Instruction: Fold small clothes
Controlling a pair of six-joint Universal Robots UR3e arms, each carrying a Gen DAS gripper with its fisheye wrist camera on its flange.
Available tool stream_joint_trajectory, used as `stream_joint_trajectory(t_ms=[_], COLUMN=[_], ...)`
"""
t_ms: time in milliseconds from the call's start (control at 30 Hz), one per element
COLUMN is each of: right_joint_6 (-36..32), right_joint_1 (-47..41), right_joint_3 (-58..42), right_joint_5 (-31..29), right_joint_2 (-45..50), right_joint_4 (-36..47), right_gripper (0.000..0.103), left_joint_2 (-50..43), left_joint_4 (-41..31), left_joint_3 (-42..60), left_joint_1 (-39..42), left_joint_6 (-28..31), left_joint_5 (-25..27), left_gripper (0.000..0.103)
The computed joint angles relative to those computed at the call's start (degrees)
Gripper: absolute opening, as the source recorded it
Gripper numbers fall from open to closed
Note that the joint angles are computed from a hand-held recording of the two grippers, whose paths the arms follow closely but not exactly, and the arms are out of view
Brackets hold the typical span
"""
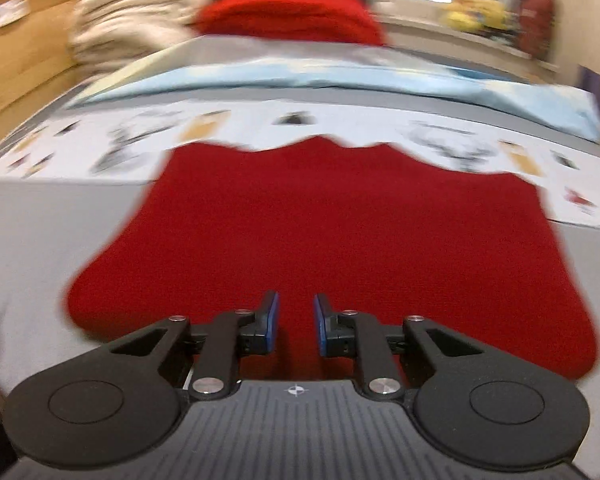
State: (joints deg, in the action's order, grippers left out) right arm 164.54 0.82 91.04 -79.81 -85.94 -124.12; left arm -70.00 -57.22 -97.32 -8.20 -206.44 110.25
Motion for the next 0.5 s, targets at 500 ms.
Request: stream_joint_trajectory(t_ms=[500], right_joint_6=[-16.58], right_joint_1=[25.72], right_joint_3=[-13.3], right_joint_5=[-11.58], right_joint_2=[18.26], right_joint_4=[-0.21], right_gripper=[0.064], left_joint_2=[7.57], left_joint_4=[-5.99], left_joint_3=[-0.06], left_joint_1=[5.83], left_joint_6=[1.61], left_joint_5=[-2.18], left_gripper=[0.078])
